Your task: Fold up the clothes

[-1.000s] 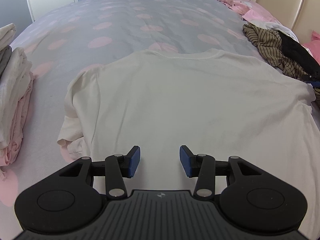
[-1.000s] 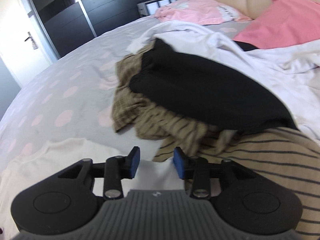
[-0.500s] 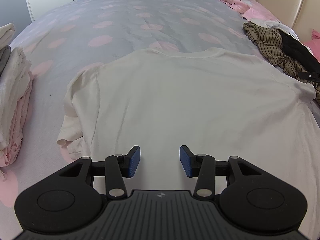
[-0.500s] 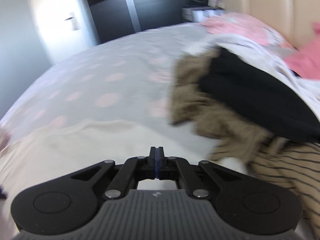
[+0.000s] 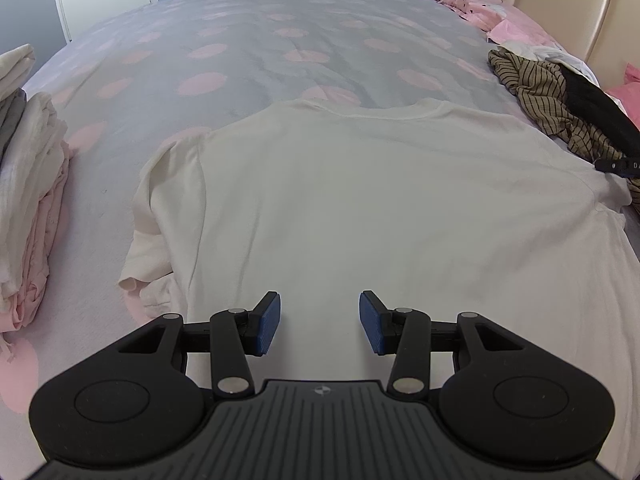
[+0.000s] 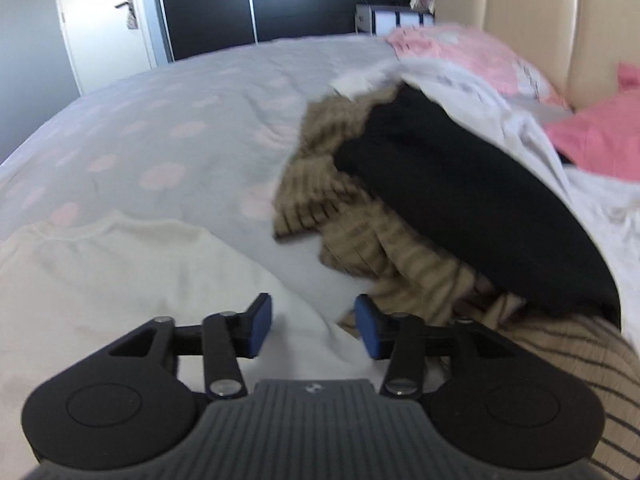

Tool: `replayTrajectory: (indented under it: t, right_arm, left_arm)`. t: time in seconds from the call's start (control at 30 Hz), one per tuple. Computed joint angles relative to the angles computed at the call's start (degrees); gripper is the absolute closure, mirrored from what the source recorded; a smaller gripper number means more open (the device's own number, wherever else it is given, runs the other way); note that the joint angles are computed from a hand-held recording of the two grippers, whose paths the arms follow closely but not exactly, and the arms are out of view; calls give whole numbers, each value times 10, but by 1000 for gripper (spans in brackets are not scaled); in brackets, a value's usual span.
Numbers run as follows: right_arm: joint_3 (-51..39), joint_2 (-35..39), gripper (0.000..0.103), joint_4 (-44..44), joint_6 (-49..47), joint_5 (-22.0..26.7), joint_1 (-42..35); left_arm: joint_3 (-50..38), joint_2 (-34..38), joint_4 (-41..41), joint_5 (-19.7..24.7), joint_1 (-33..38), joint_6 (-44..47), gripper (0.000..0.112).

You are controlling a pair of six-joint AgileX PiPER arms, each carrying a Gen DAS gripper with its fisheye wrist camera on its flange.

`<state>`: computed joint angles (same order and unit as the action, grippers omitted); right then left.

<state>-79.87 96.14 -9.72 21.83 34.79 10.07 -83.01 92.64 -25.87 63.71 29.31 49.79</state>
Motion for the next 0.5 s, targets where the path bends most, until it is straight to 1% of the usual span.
replayTrajectory:
  t: [0.03,0.07,0.1,0.27,0.4,0.43,0.5]
  right_arm:
    - [8,-1,54,16,-12,-5,-5]
    - [14,-2,64,22,-15,-9,-6]
    - [16,-4,93,12,-6,-12,1]
    - [19,-11,96,-44,45,-20,39]
    - [-3,-18,96,-128,94,-16,97]
    - [-7,-18,96,-141,91,-17,113]
    - [-9,-20,96,-121,46,-30,137]
  left_arm:
    - [0,1,2,-1,-1,0,71]
    - [0,2,4,-2,-2,-1,71]
    - [1,3,6,-2,-3,-1,71]
    - [1,4,6,-2,-5,2,71]
    - [4,2,8,-2,-6,3,71]
    - [4,1,9,-2,-6,4,71]
    - [4,0,7,1,-3,7,71]
